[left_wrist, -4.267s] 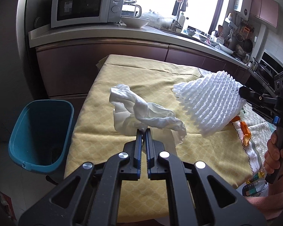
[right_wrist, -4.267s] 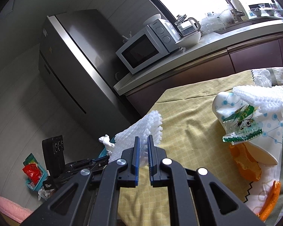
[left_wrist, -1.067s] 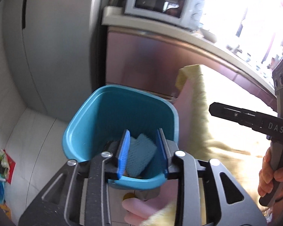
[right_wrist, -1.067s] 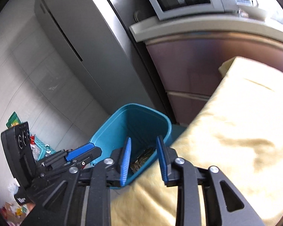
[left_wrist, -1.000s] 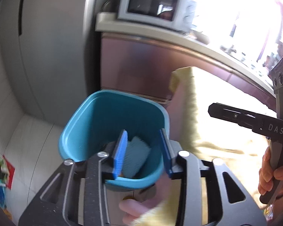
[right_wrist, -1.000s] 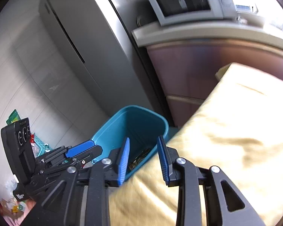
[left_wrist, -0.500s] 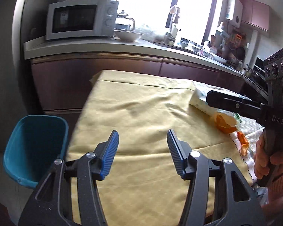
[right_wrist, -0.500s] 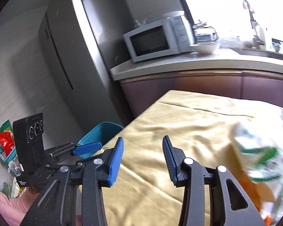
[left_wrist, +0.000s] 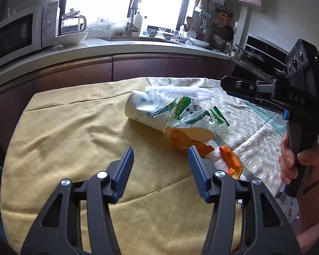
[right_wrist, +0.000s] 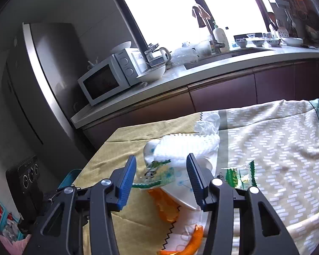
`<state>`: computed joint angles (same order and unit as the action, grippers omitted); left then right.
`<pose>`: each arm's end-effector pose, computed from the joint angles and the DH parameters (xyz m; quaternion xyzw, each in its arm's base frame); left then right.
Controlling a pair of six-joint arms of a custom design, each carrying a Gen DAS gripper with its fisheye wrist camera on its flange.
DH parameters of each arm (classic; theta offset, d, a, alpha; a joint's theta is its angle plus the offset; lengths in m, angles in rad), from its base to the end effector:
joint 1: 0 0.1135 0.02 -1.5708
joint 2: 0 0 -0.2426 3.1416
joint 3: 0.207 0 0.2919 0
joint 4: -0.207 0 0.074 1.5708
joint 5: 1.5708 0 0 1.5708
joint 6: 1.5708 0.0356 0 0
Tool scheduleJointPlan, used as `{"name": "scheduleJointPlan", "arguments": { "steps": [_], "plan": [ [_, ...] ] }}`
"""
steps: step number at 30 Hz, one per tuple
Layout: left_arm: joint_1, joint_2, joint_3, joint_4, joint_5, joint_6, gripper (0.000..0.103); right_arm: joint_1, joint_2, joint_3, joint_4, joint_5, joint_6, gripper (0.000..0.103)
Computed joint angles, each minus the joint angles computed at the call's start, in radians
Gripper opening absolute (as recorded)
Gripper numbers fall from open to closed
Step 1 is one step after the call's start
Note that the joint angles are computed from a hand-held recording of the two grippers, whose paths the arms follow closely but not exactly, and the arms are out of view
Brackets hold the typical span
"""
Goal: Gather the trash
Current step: 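Move both open tools back to the trash pile, then grasp the green snack wrapper with the left tool while the right tool grasps another foam net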
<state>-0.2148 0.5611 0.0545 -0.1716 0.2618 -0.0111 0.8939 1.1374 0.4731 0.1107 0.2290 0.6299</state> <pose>0.1718 -0.0469 0.0884 0.1470 0.8840 -0.1652 0.4119 0.1770 0.2073 0.1477 -0.0590 0.8675 0.2617 0.4189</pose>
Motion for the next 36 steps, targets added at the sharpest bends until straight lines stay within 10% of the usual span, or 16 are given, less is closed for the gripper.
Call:
{"name": "scheduleJointPlan", "arguments": {
  "steps": [6, 18, 26, 36],
  "plan": [
    [-0.149, 0.333, 0.105, 0.238, -0.115, -0.044, 0.052, -0.164, 0.104, -0.012, 0.108, -0.188, 0.059, 0.051],
    [-0.168, 0.646, 0.258, 0.351, -0.08, -0.027, 0.029, -0.276, 0.369, 0.043, 0.361, -0.462, 0.208, 0.051],
    [-0.174, 0.595, 0.215, 0.365, -0.079, -0.024, 0.025, -0.294, 0.407, 0.026, 0.438, -0.503, 0.228, 0.012],
    [-0.095, 0.276, 0.094, 0.207, -0.051, -0.026, 0.024, -0.249, 0.344, -0.021, 0.476, -0.468, 0.217, 0.009]
  ]
}}
